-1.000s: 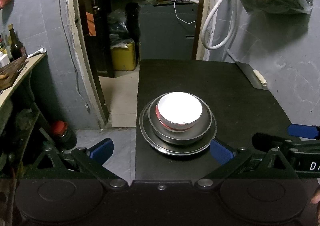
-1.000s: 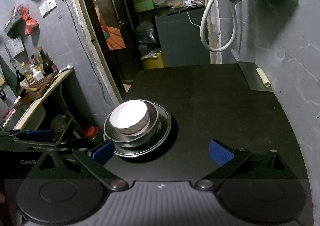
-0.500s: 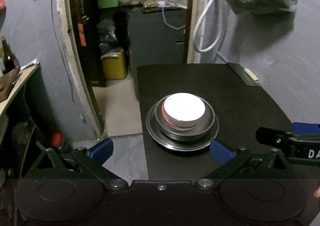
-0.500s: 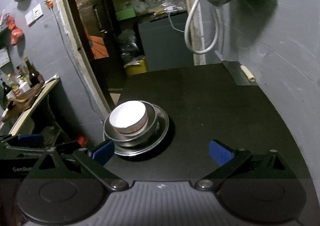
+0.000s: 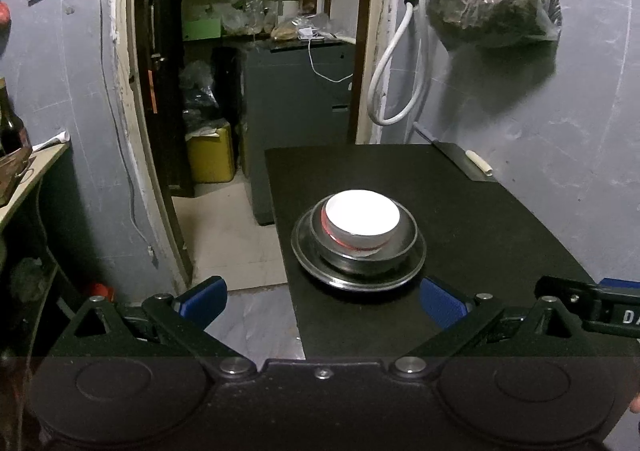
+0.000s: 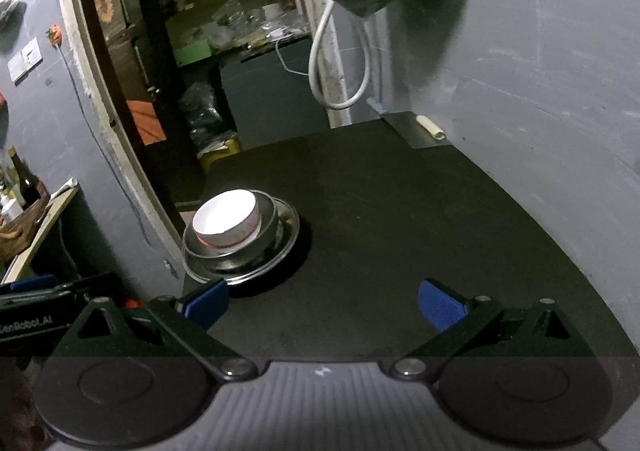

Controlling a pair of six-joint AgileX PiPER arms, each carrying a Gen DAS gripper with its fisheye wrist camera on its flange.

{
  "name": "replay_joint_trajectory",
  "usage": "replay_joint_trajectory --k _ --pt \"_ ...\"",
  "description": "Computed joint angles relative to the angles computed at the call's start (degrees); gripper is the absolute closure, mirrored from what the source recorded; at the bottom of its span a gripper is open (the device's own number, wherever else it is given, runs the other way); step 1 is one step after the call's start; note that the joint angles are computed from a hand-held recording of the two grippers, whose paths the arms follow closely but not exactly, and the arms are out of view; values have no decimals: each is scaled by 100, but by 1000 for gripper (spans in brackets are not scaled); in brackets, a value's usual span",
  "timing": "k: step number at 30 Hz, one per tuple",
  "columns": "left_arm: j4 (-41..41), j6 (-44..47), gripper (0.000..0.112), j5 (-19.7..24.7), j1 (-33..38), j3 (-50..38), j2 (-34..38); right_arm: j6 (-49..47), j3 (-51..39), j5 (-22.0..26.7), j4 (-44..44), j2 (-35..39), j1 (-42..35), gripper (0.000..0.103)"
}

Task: Organize plates and bowls

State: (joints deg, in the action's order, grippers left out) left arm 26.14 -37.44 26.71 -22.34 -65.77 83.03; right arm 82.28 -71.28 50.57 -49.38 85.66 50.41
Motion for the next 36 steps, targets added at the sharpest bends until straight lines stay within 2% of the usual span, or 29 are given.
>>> replay_joint_trajectory --k 4,9,13,19,25,32,36 --pt "282 -244 10 -132 -70 361 -280 594 274 317 -362 -207 404 0" --pt "532 -647 10 -195 -166 708 -627 629 305 685 -490 -323 774 0" --pt "697 -946 10 72 -283 721 -745 407 283 816 -463 -387 911 0" --pt "1589 -1956 10 650 -763 655 -866 -194 418 663 -373 -623 838 0" --pt "2051 -2785 10 1145 -1316 616 -776 -743 689 386 -104 -938 637 0" --pt "2232 -3003 10 1701 -1766 540 -609 -929 981 58 28 -1183 426 0" --pt "2502 -3321 10 1770 -1926 625 -654 -913 1092 -113 -82 -1294 349 0"
